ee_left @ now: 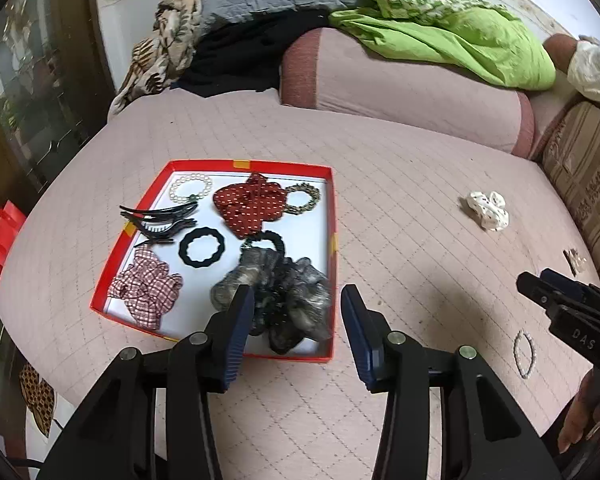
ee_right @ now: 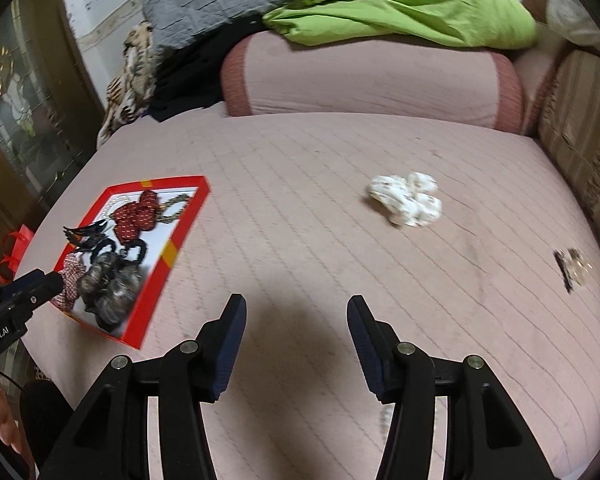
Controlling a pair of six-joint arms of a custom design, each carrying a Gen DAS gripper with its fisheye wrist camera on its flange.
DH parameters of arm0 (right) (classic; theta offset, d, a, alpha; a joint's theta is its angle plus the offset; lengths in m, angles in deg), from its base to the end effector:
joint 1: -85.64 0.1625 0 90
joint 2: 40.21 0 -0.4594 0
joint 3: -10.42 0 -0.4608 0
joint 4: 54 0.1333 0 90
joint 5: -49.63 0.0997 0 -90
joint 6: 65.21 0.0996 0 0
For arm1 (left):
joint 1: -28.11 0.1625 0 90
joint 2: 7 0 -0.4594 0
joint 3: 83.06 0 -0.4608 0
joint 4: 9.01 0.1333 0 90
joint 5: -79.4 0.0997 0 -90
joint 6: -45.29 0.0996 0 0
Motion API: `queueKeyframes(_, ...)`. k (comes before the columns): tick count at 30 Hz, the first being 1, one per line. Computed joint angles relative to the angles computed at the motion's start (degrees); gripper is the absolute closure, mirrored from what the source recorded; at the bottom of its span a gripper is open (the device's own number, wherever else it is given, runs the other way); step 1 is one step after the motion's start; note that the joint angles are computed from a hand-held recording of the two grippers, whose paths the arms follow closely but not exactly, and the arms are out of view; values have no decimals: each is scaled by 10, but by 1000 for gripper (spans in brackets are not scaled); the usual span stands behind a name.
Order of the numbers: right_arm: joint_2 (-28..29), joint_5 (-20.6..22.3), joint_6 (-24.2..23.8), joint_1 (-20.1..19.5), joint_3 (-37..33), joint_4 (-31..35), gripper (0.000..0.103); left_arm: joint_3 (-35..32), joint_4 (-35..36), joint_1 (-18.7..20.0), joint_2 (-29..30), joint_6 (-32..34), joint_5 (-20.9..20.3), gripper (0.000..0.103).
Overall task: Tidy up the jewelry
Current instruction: 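Lift both open tools away from the tray toward the bed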
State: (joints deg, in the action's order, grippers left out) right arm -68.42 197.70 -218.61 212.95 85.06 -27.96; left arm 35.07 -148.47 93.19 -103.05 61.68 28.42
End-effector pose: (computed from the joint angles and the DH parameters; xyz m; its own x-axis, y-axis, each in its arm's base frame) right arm 0.4287 -0.4820 -0.0345 -0.7735 0.2348 0.5888 -0.2591 0.7307 -0.6317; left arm -0.0341 -0.5385 0.4233 -0.6874 0.2894 -0.6661 0.5922 0.7543 -0.2834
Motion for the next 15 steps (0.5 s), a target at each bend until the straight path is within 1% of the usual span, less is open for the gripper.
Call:
queueKeyframes(6, -29, 17, 42, 1, 55, -3, 45, 11, 6, -13, 0, 6, 3, 59)
queueKeyframes(15, -62, 19, 87, -9, 116, -15, 44, 27, 14, -32, 7, 12, 8, 57)
